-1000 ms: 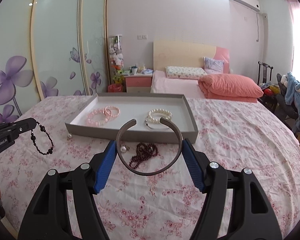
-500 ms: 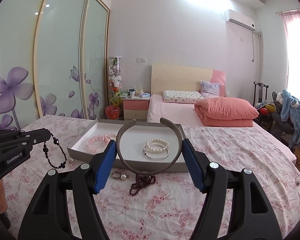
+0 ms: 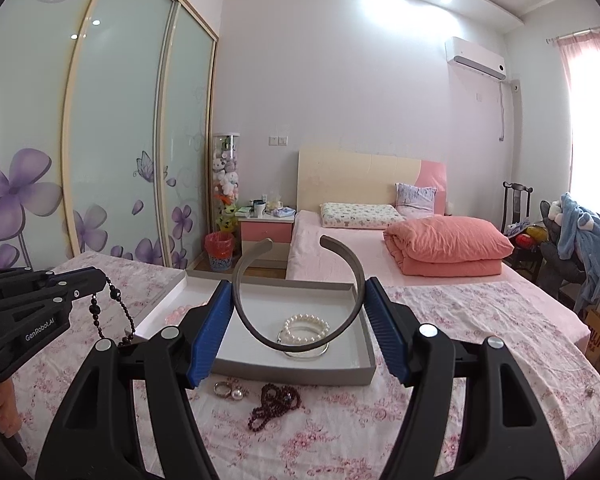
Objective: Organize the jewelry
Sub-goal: 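Carry the cuff with the right tool while the left carries the black bracelet over the tray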
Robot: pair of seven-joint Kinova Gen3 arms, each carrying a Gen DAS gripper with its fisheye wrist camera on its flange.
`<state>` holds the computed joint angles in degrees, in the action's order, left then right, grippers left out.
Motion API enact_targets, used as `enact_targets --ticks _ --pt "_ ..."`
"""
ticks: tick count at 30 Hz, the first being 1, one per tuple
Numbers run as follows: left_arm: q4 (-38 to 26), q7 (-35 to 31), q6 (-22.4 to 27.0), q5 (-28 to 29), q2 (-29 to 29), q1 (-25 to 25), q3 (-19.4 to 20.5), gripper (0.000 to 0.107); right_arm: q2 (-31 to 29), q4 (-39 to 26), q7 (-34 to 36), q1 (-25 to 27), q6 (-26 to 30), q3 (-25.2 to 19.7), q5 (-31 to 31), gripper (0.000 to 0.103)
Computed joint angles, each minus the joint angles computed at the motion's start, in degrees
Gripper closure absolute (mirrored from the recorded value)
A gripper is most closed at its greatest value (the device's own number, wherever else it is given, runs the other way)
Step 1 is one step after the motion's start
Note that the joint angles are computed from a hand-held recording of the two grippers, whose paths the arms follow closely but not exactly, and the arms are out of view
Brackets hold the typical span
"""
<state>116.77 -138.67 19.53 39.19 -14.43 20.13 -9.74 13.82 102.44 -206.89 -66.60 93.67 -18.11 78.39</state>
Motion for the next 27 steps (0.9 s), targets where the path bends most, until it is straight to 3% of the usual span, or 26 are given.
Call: enact_targets --ticks 10,15,27 --pt "-5.2 -2.0 -0.9 4.7 5.7 -0.4 1.4 0.103 -1.4 1.2 -0.8 5.2 -4.9 1.4 1.5 0.036" --pt "-8.6 -2.2 -0.2 6.2 10.2 -3.5 4.8 0.103 -2.2 2.2 -1.8 10.1 -12.0 2.5 1.1 0.036" --pt "-16.5 8.5 1.1 -3.0 20.4 -10.0 14.0 0.103 -0.5 0.2 4.2 18.7 -28.2 5.6 -4.6 0.036"
